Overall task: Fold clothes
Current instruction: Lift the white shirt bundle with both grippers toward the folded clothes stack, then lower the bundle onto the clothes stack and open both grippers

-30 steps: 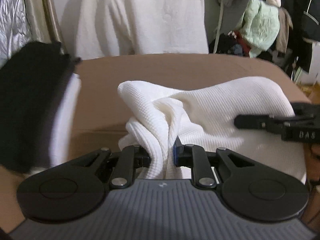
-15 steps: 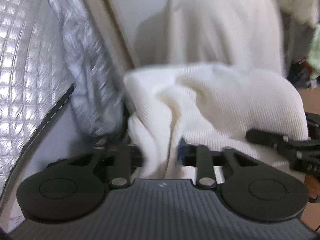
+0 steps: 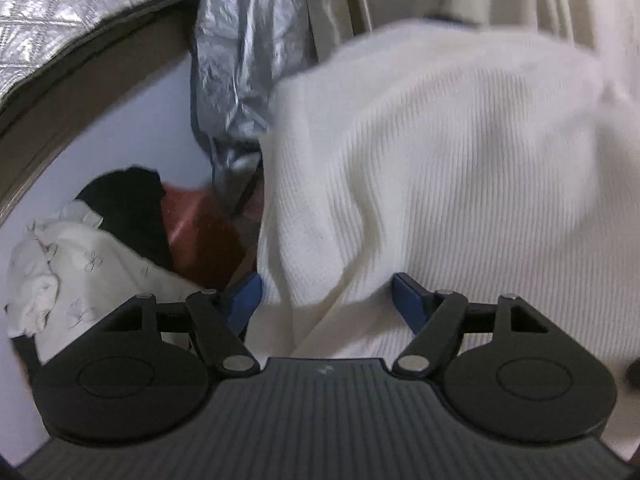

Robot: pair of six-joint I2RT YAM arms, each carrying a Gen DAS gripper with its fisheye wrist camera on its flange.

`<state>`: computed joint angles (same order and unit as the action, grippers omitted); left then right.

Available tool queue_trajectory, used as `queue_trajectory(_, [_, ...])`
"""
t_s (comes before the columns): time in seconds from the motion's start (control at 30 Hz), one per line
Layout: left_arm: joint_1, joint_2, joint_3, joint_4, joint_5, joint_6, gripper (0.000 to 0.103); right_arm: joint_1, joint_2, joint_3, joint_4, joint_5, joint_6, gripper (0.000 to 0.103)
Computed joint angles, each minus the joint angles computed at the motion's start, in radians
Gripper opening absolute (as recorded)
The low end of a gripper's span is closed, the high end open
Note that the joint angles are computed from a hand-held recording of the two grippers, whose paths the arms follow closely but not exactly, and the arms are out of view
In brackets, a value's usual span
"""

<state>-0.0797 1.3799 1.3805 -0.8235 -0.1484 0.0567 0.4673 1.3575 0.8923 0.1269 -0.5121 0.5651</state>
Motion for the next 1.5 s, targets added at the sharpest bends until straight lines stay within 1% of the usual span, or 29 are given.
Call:
queue_trajectory(0.03, [-0.017, 0.006, 0.000, 0.032, -0.002, -0.008, 0.055, -0.004, 0.027, 0.029, 0.003, -0.025, 0.032, 0.041])
queue_trajectory(0.07, [-0.034, 0.021, 0.018, 0.046, -0.007, -0.007, 0.054, -0.010, 0.048, 0.053, 0.005, -0.056, 0.061, 0.036])
queue_trajectory(0.17, [-0.062, 0.132, 0.136, 0.034, -0.021, 0.014, 0.054, -0.038, 0.068, 0.081, 0.019, -0.187, 0.131, 0.035])
queue_trajectory(0.2, [-0.067, 0.164, 0.172, 0.018, -0.029, 0.019, 0.054, -0.046, 0.075, 0.089, 0.027, -0.230, 0.158, 0.040])
queue_trajectory(0.23, [-0.071, 0.188, 0.203, 0.000, -0.039, 0.022, 0.054, -0.050, 0.078, 0.112, -0.017, -0.242, 0.132, 0.044])
queue_trajectory(0.27, [-0.074, 0.213, 0.235, -0.017, -0.049, 0.026, 0.054, -0.041, 0.075, 0.168, -0.167, -0.180, 0.002, 0.048])
queue_trajectory(0.3, [-0.076, 0.213, 0.238, -0.016, -0.049, 0.030, 0.054, -0.042, 0.071, 0.196, -0.246, -0.139, -0.078, 0.049])
queue_trajectory(0.33, [-0.076, 0.198, 0.225, -0.004, -0.041, 0.036, 0.055, -0.070, 0.057, 0.174, -0.219, -0.165, -0.078, 0.049])
queue_trajectory(0.4, [-0.078, 0.168, 0.195, 0.026, -0.031, 0.051, 0.055, -0.132, 0.047, 0.138, -0.133, -0.220, -0.022, 0.064])
queue_trajectory(0.5, [-0.069, 0.121, 0.124, 0.109, -0.016, 0.070, 0.057, -0.200, 0.098, 0.114, 0.036, -0.283, 0.129, 0.066])
queue_trajectory(0.6, [-0.039, 0.089, 0.090, 0.159, 0.038, 0.058, 0.057, -0.239, 0.159, 0.096, 0.234, -0.288, 0.311, 0.069])
queue_trajectory(0.63, [-0.026, 0.082, 0.092, 0.150, 0.068, 0.048, 0.057, -0.244, 0.171, 0.099, 0.254, -0.281, 0.325, 0.070])
queue_trajectory(0.67, [-0.015, 0.082, 0.099, 0.138, 0.089, 0.039, 0.057, -0.244, 0.184, 0.110, 0.252, -0.263, 0.321, 0.076])
queue_trajectory(0.73, [0.000, 0.090, 0.108, 0.124, 0.109, 0.030, 0.057, -0.218, 0.216, 0.167, 0.170, -0.180, 0.243, 0.081])
queue_trajectory(0.8, [0.000, 0.094, 0.099, 0.145, 0.100, 0.030, 0.055, -0.199, 0.272, 0.222, 0.153, -0.104, 0.222, 0.083])
queue_trajectory(0.87, [-0.034, 0.128, 0.104, 0.154, 0.025, 0.038, 0.051, -0.194, 0.375, 0.319, 0.161, -0.101, 0.193, 0.080])
queue_trajectory(0.9, [-0.070, 0.177, 0.128, 0.154, -0.073, 0.046, 0.038, -0.189, 0.429, 0.417, 0.095, -0.115, 0.123, 0.050])
queue_trajectory(0.93, [-0.097, 0.208, 0.144, 0.161, -0.131, 0.048, 0.030, -0.178, 0.441, 0.476, 0.043, -0.092, 0.028, 0.031])
queue_trajectory(1.0, [-0.128, 0.241, 0.170, 0.189, -0.165, 0.047, 0.022, -0.154, 0.395, 0.487, 0.044, -0.022, -0.170, 0.024])
queue_trajectory(1.07, [-0.147, 0.273, 0.215, 0.232, -0.178, 0.046, 0.022, -0.137, 0.383, 0.479, 0.045, 0.060, -0.302, 0.023])
queue_trajectory(1.1, [-0.148, 0.314, 0.270, 0.209, -0.187, 0.038, 0.022, -0.132, 0.386, 0.481, 0.034, 0.101, -0.350, 0.023])
queue_trajectory(1.17, [-0.137, 0.429, 0.428, 0.078, -0.215, 0.018, 0.022, -0.151, 0.454, 0.547, -0.055, 0.127, -0.368, 0.024])
queue_trajectory(1.2, [-0.139, 0.486, 0.492, 0.009, -0.244, 0.012, 0.022, -0.167, 0.502, 0.588, -0.101, 0.114, -0.366, 0.026])
queue_trajectory(1.23, [-0.158, 0.524, 0.509, -0.011, -0.295, 0.006, 0.022, -0.184, 0.528, 0.590, -0.106, 0.078, -0.380, 0.026])
queue_trajectory(1.3, [-0.206, 0.554, 0.494, 0.019, -0.398, 0.037, 0.022, -0.214, 0.539, 0.574, -0.132, 0.026, -0.407, 0.026])
queue_trajectory(1.37, [-0.235, 0.570, 0.511, 0.025, -0.455, 0.043, 0.020, -0.216, 0.505, 0.579, -0.200, 0.053, -0.379, 0.032])
queue_trajectory(1.43, [-0.254, 0.507, 0.426, 0.132, -0.473, 0.092, 0.024, -0.198, 0.454, 0.601, -0.292, 0.140, -0.364, 0.040])
queue_trajectory(1.47, [-0.262, 0.469, 0.376, 0.197, -0.476, 0.124, 0.026, -0.180, 0.393, 0.546, -0.258, 0.204, -0.387, 0.048])
queue_trajectory(1.5, [-0.273, 0.407, 0.292, 0.288, -0.472, 0.168, 0.035, -0.161, 0.334, 0.493, -0.220, 0.267, -0.411, 0.053])
